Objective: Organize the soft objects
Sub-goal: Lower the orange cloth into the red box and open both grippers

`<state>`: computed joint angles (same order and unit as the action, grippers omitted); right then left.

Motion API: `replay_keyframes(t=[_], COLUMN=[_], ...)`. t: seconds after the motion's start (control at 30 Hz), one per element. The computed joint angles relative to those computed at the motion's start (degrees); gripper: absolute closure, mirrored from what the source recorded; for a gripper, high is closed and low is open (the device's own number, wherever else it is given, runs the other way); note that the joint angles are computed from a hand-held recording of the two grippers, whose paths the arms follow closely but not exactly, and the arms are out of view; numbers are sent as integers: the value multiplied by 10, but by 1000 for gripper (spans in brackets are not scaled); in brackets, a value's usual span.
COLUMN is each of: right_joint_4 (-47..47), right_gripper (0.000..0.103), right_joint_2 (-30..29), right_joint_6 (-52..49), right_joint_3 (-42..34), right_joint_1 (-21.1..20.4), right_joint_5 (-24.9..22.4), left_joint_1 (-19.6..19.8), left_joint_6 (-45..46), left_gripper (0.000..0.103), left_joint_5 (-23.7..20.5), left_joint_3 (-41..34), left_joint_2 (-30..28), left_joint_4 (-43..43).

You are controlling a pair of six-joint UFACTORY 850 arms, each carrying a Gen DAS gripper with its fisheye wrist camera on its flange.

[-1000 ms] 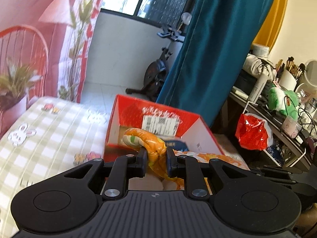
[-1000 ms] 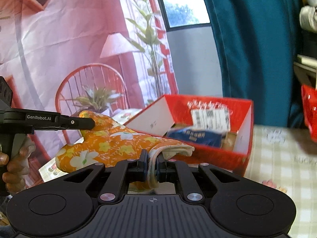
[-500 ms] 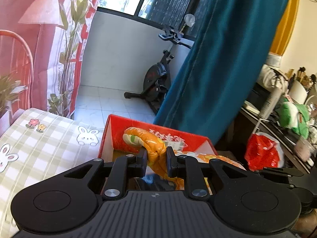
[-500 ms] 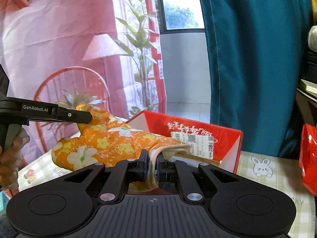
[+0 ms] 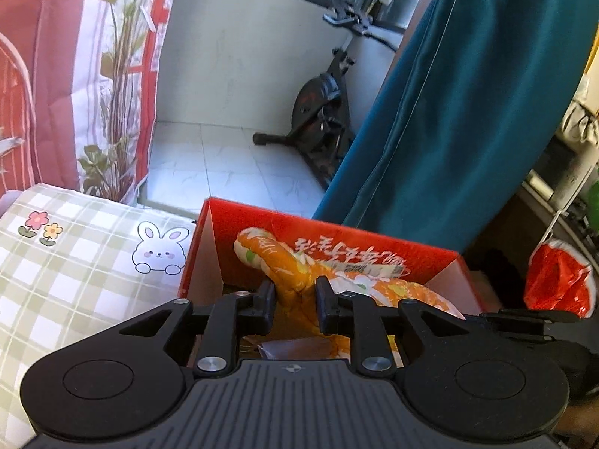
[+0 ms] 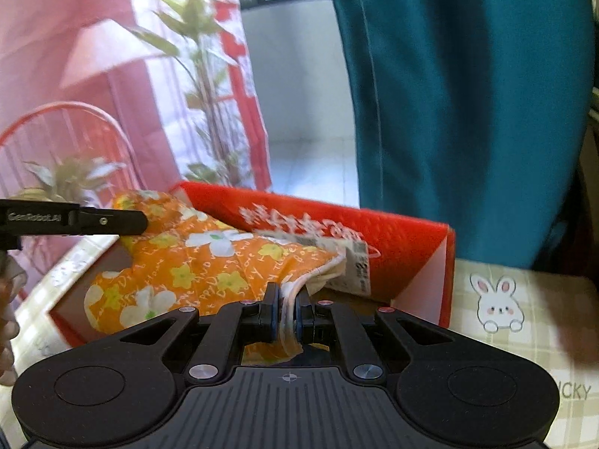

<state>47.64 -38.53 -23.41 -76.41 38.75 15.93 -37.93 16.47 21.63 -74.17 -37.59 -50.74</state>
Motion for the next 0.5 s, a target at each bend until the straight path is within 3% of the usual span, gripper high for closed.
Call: replay_keyframes(t=[0.17, 0.3, 0.33, 0.43, 0.5], right_joint_4=[156, 298, 331, 397, 367], right_gripper=[95, 93, 88, 48, 47], right_joint_2=[-33, -46, -48, -51, -45], right_joint_6=[-141, -271, -298, -356, -332], right_joint_3=[-40, -56, -60, -67, -59], right_joint_1=[-8, -12, -12, -2, 1], right_joint_5=[-29, -29, -25, 15, 20], left_joint_1=[5, 4, 3, 1, -3], left_joint_6=[69, 119, 128, 123, 126], left_gripper=[69, 57, 49, 48, 48], left_joint_5=[-27, -18, -18, -16, -15], left_joint_3=[-25, -30, -29, -19, -11], left_joint_2=[-21, -25, -23, -14, -6], left_joint_4=[-49, -91, -100, -92, -91])
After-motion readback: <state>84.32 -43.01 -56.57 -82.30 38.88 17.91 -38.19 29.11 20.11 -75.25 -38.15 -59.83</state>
